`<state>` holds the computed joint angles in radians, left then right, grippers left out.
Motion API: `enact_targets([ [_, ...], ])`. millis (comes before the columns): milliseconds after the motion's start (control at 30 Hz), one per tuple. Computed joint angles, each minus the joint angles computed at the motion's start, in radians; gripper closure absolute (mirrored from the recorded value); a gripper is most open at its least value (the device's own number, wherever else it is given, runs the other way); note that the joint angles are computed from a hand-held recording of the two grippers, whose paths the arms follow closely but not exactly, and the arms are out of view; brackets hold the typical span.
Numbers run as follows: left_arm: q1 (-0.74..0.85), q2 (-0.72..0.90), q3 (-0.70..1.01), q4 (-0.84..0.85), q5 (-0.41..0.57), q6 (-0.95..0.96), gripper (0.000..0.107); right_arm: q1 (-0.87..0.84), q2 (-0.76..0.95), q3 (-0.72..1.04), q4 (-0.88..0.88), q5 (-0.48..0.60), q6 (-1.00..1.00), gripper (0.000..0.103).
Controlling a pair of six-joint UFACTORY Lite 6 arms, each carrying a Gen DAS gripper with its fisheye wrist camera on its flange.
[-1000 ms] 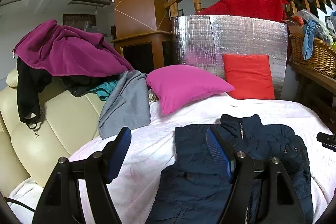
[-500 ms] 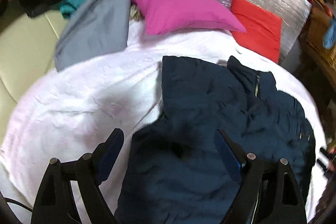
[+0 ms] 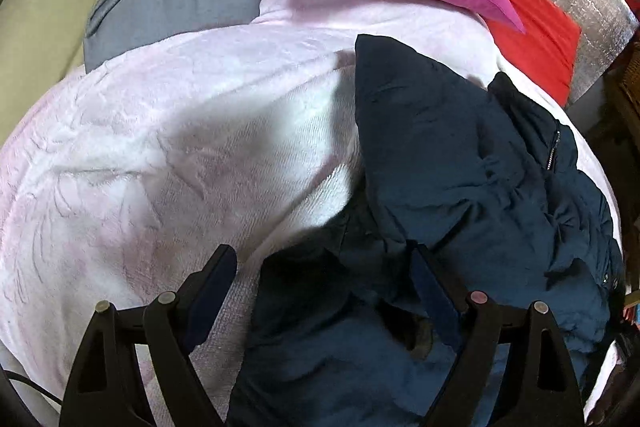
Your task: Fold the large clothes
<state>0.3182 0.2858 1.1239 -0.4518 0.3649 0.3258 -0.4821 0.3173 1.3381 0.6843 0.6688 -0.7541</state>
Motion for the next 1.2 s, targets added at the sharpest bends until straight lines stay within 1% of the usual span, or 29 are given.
enact_targets([
  [67,-0.002,0.0,-0.004,0.027,-0.004,-0.019,0.019,0.008,-0.035,-0.03,0.003,-0.027,-0.013,0.066],
  [133,0.007,0.016,0.008,0.008,0.014,-0.005,0.018,0.01,-0.008,-0.02,-0.03,-0.029,0.024,0.066],
  [200,0.018,0.008,0.007,-0.003,0.029,0.011,0.018,0.003,0.014,-0.01,-0.037,-0.022,0.035,0.063],
  [267,0.021,-0.027,-0.014,0.026,0.034,-0.008,0.018,-0.007,0.002,-0.003,-0.041,0.009,0.058,0.06],
  [333,0.025,-0.088,-0.051,0.06,0.04,-0.023,0.018,-0.02,-0.014,0.009,-0.028,0.05,0.063,0.051],
  [367,0.029,-0.118,-0.07,0.063,0.042,-0.016,0.018,-0.027,-0.028,0.002,-0.007,0.064,0.047,0.041],
  [400,0.034,-0.152,-0.095,0.059,0.043,-0.005,0.018,-0.043,-0.051,-0.013,0.012,0.081,0.022,0.038],
  [567,0.102,-0.395,-0.277,-0.05,0.087,0.168,0.018,-0.12,-0.126,-0.065,0.046,0.172,-0.062,0.038],
  [633,0.125,-0.486,-0.354,-0.039,0.097,0.19,0.018,-0.166,-0.156,-0.094,0.054,0.212,-0.103,0.038],
  [700,0.141,-0.541,-0.392,-0.015,0.106,0.19,0.018,-0.213,-0.188,-0.126,0.053,0.239,-0.143,0.038],
  [800,0.193,-0.648,-0.483,-0.007,0.127,0.232,0.018,-0.314,-0.234,-0.181,0.066,0.316,-0.226,0.038],
  [867,0.286,-0.748,-0.557,-0.04,0.187,0.312,0.018,-0.403,-0.277,-0.241,0.074,0.384,-0.308,0.038],
  [900,0.32,-0.772,-0.575,-0.056,0.21,0.344,0.018,-0.441,-0.294,-0.269,0.073,0.409,-0.342,0.037],
  [1000,0.52,-0.874,-0.639,-0.133,0.367,0.548,0.018,-0.561,-0.325,-0.335,0.036,0.476,-0.436,0.037],
  [1033,0.566,-0.893,-0.651,-0.133,0.396,0.587,0.018,-0.6,-0.335,-0.356,0.023,0.499,-0.467,0.037],
  [1100,0.682,-0.919,-0.675,-0.123,0.458,0.682,0.018,-0.661,-0.342,-0.382,0.002,0.543,-0.509,0.037],
  [1200,0.887,-0.867,-0.657,-0.11,0.567,0.826,0.018,-0.745,-0.364,-0.423,-0.037,0.624,-0.561,0.037],
])
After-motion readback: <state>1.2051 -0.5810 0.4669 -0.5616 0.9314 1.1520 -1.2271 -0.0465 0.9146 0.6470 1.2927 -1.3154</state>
